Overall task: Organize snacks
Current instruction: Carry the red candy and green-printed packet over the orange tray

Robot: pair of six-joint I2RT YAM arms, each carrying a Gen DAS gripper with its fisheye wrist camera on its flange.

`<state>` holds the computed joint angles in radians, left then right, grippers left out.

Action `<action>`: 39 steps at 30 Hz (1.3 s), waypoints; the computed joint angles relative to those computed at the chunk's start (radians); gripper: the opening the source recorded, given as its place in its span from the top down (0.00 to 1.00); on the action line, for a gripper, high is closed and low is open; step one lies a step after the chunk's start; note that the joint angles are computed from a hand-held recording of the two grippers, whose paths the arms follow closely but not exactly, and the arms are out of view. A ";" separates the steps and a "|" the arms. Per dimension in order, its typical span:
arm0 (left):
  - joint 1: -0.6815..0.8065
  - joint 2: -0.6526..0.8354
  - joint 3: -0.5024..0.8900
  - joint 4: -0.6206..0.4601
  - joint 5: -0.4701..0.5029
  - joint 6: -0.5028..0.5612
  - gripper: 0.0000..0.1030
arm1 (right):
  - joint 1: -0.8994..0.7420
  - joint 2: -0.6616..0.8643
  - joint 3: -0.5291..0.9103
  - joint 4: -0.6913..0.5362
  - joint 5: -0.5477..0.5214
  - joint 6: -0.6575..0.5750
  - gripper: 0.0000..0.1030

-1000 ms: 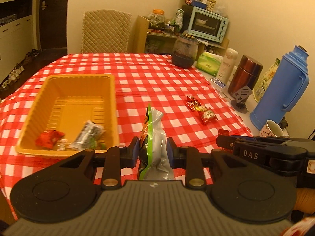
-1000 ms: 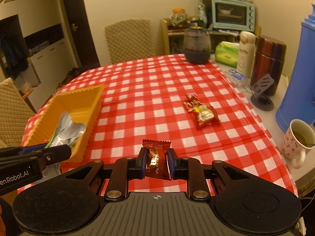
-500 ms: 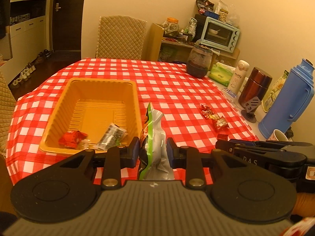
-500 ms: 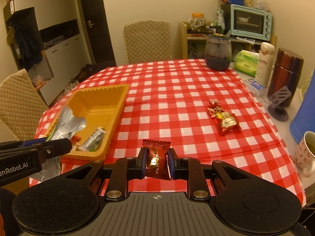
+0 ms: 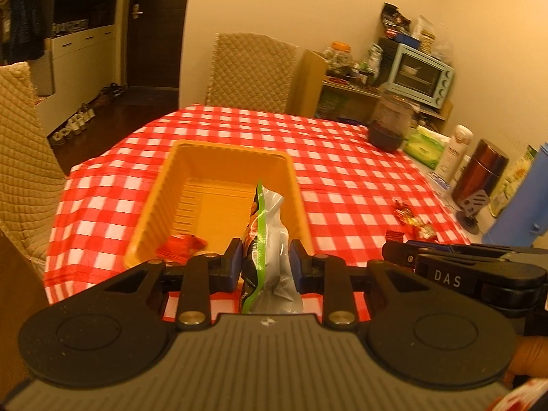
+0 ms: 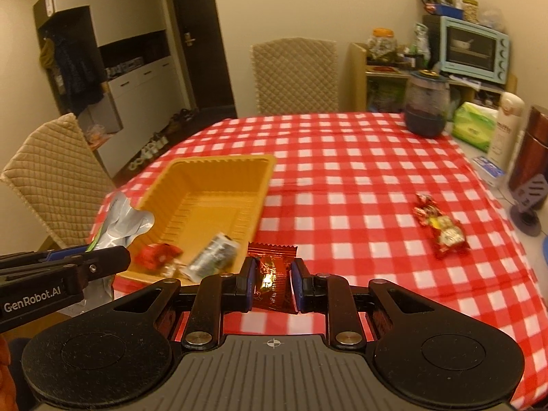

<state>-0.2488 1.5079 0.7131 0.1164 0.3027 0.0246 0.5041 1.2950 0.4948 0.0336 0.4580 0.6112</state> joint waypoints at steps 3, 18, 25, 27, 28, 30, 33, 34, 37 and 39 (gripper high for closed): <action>0.027 0.026 0.026 -0.003 -0.003 0.004 0.75 | -0.003 0.066 0.042 0.033 -0.021 -0.022 0.78; 0.096 0.189 0.167 -0.009 0.013 0.009 0.75 | -0.045 0.310 0.200 0.128 -0.114 -0.090 0.78; 0.088 0.279 0.246 -0.015 0.015 0.006 0.75 | -0.075 0.374 0.245 0.146 -0.145 -0.102 0.78; 0.082 0.307 0.272 -0.019 0.012 0.005 0.75 | -0.085 0.392 0.258 0.150 -0.153 -0.107 0.78; 0.079 0.321 0.285 -0.021 0.010 0.007 0.75 | -0.090 0.402 0.266 0.152 -0.158 -0.109 0.78; 0.073 0.347 0.308 -0.024 0.006 0.008 0.75 | -0.101 0.421 0.278 0.156 -0.166 -0.113 0.78; 0.070 0.392 0.347 -0.035 0.008 0.016 0.75 | -0.118 0.449 0.295 0.161 -0.183 -0.118 0.78; 0.069 0.406 0.359 -0.038 0.005 0.018 0.74 | -0.121 0.457 0.298 0.164 -0.186 -0.118 0.78; 0.067 0.444 0.392 -0.042 0.000 0.024 0.74 | -0.131 0.482 0.314 0.168 -0.196 -0.121 0.78; 0.065 0.472 0.419 -0.054 -0.004 0.025 0.73 | -0.138 0.495 0.322 0.170 -0.201 -0.123 0.78</action>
